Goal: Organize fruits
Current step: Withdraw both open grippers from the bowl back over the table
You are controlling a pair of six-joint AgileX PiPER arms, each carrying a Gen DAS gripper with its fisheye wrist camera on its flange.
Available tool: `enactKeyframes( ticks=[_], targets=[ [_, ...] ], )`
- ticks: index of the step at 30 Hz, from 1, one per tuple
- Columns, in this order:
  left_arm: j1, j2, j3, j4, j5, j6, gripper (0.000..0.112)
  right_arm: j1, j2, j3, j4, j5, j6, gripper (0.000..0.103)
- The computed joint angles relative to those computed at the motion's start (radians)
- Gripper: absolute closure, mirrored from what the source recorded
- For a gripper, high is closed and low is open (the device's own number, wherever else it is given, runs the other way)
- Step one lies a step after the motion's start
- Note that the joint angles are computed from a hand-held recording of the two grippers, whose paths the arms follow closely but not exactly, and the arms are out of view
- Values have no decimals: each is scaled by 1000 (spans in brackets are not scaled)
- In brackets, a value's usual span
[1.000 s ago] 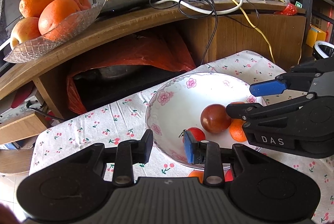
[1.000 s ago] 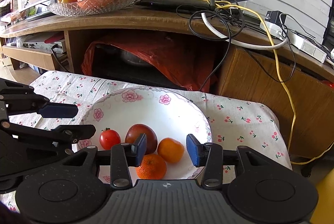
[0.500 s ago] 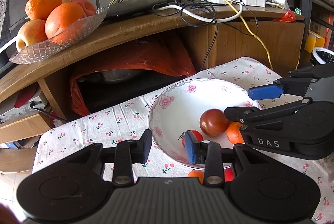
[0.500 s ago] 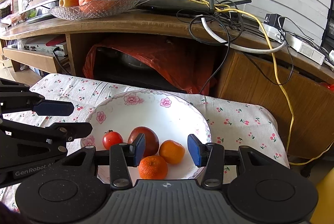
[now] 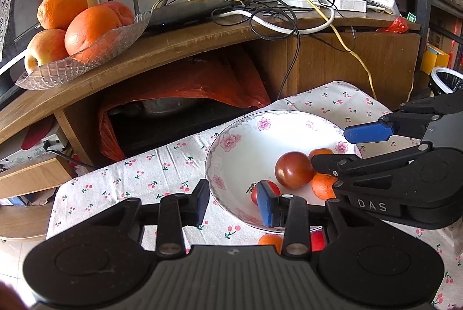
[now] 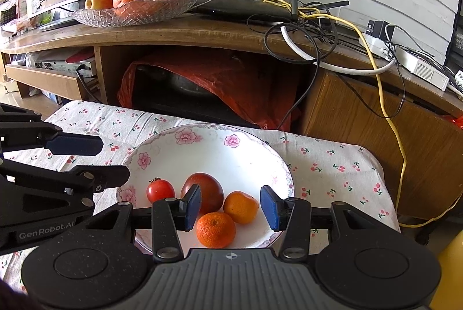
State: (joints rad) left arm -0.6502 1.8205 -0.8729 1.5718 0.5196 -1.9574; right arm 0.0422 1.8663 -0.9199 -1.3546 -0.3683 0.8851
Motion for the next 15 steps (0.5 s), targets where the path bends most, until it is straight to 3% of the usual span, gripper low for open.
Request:
enactKeyframes(
  ticks=[15],
  targets=[
    [-37,-46,40,-33,14,18,67,-12,-65,58,-35,-12,20,63]
  ],
)
